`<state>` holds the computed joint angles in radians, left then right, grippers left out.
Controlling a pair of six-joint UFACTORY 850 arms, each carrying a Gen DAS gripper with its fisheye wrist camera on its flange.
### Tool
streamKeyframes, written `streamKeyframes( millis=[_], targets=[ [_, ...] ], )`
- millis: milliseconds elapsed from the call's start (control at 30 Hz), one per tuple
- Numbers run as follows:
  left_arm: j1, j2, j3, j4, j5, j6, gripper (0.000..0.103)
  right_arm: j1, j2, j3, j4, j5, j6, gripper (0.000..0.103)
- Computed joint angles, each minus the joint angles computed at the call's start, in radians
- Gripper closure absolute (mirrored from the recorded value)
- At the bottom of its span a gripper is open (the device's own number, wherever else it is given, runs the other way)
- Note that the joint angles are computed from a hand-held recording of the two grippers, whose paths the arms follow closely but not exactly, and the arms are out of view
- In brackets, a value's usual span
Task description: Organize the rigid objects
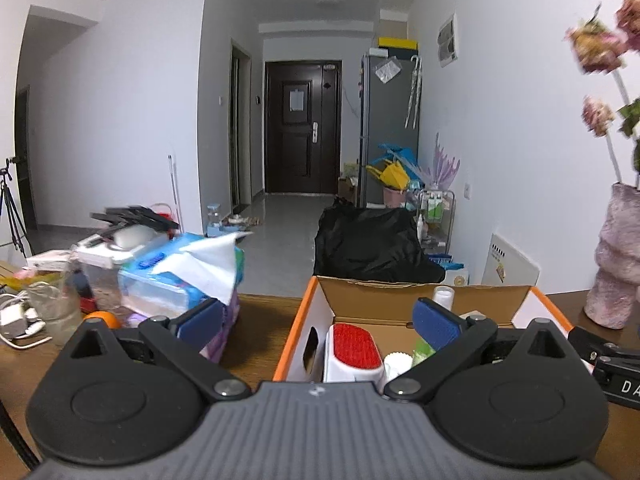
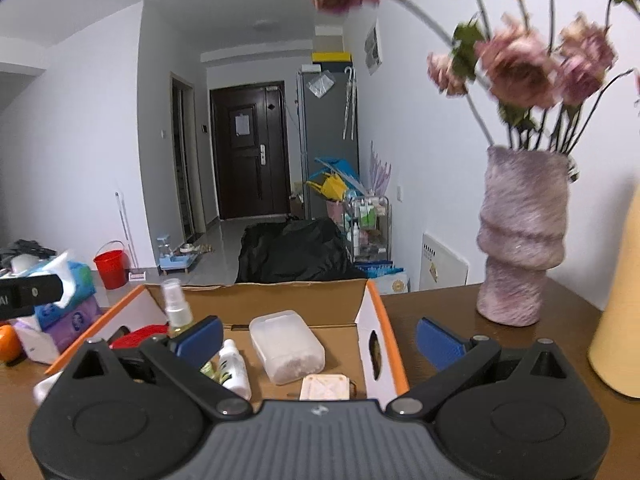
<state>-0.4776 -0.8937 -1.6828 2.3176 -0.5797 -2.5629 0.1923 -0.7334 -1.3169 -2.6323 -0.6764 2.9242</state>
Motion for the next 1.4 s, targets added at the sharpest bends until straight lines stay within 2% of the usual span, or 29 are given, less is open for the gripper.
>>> streamKeyframes(
  millis=[100, 300, 467, 733, 1067, 1400],
  targets=[
    [-0.014, 0.095, 0.145, 0.071, -0.054, -0.076, 0.0, 0.015, 0.081, 0.113, -0.015, -0.052, 0.008, 0.0],
    [-0.053, 0.286, 0.417, 0.115, -0.12, -0.149, 0.0, 0.067, 0.273, 0.368, -0.024, -0.163, 0.018, 0.0],
    [-0.109, 0.437, 0.614, 0.054, -0.143, -0.133, 0.0, 0.136, 0.43, 0.573, 0.023, -0.235, 0.032, 0.0],
    [-0.219, 0.619, 0.889, -0.013, -0.236, -0.156, 0.0, 0.258, 0.622, 0.81, 0.13, -0.273, -0.003, 0.0],
    [-0.316, 0.723, 1.04, -0.108, -0.295, -0.151, 0.0, 0.363, 0.74, 0.94, 0.226, -0.303, -0.013, 0.0],
    [-0.346, 0.763, 1.08, -0.135, -0.327, -0.148, 0.0, 0.414, 0.784, 0.972, 0.281, -0.323, -0.039, 0.0]
  ],
)
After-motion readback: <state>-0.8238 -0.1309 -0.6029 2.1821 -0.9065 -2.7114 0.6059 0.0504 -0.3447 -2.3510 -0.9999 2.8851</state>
